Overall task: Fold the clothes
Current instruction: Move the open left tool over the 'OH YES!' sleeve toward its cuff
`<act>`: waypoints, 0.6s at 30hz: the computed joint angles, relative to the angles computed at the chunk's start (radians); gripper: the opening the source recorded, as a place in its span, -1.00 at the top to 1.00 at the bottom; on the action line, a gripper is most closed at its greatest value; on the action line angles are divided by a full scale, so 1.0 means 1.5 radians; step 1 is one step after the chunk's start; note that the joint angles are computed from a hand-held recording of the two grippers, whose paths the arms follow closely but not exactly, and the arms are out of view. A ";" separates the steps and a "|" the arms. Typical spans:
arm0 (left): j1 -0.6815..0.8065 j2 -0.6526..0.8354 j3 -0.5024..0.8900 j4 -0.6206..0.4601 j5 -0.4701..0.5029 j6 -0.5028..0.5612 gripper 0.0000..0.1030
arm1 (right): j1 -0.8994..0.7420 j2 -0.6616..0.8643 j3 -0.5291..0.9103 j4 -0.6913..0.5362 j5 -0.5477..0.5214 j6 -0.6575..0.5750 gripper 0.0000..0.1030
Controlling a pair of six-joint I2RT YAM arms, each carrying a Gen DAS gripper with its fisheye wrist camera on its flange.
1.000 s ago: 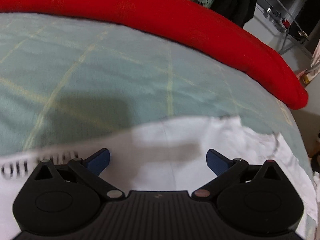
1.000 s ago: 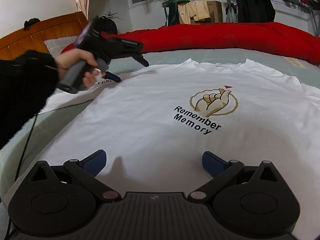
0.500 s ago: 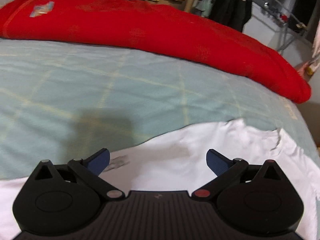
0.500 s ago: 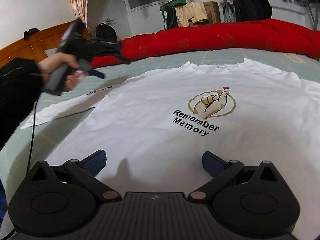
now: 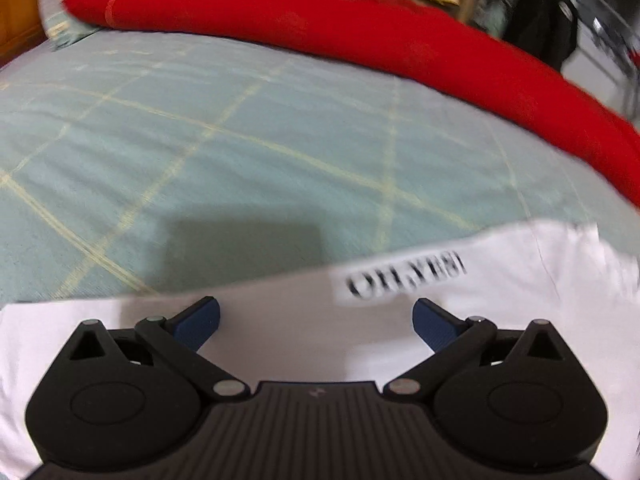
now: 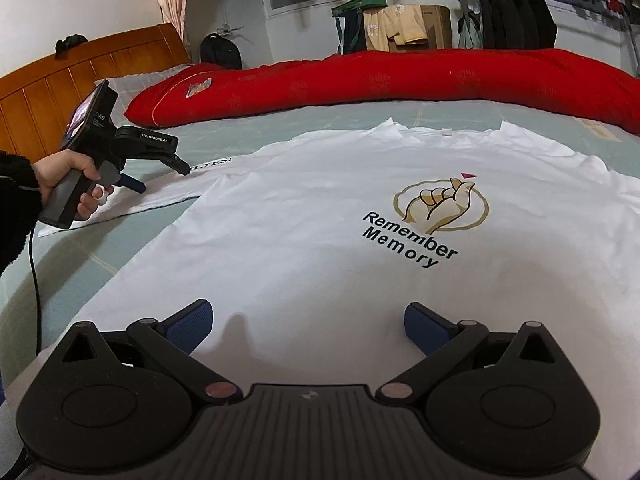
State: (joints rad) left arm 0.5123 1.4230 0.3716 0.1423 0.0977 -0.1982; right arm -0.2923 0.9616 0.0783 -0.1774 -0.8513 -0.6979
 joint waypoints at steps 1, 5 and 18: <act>0.017 -0.007 0.006 -0.011 0.011 -0.009 -0.98 | 0.002 0.000 -0.001 0.003 0.001 0.000 -1.00; 0.071 -0.111 -0.014 -0.075 0.049 0.010 -0.98 | -0.007 0.002 0.003 -0.010 -0.006 -0.010 -1.00; 0.249 -0.073 -0.070 -0.007 0.109 0.111 -0.98 | -0.013 0.018 0.005 -0.004 -0.019 -0.002 -1.00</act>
